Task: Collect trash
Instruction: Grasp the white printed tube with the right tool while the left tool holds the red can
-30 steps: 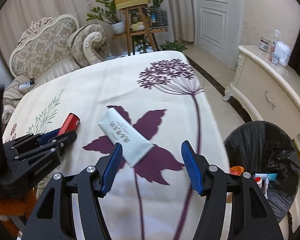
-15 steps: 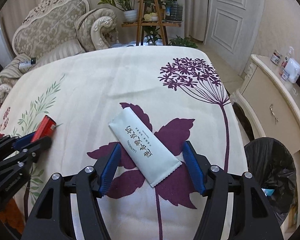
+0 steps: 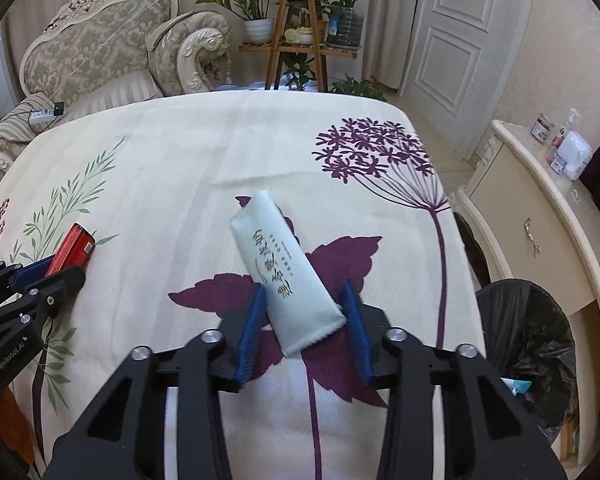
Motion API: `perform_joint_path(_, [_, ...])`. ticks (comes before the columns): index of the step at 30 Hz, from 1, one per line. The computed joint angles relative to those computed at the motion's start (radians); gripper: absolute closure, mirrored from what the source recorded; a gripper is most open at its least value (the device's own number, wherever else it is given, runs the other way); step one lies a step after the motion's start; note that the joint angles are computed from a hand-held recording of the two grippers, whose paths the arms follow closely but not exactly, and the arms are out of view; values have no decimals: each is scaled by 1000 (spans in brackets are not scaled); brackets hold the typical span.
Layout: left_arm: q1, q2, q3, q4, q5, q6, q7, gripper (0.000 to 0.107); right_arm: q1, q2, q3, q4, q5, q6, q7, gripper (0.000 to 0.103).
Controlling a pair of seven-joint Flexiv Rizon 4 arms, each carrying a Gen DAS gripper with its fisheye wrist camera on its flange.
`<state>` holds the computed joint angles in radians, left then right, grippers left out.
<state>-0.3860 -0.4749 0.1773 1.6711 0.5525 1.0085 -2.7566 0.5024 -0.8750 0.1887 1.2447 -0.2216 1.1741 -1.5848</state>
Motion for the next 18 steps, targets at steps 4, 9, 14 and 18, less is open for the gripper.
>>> perform_joint_path(4, [-3, 3, 0, 4, 2, 0, -8, 84, -15, 20, 17, 23, 22, 13, -1, 85])
perform_joint_path(9, [-5, 8, -2, 8, 5, -2, -12, 84, -48, 43, 61, 48, 62, 9, -19, 93])
perform_joint_path(14, [-13, 20, 2, 17, 19, -5, -26, 84, -104, 69, 135, 52, 154, -48, -68, 96])
perform_joint_path(18, [-23, 45, 1, 35, 46, -25, -55, 84, -104, 82, 124, 65, 192, -56, -74, 96])
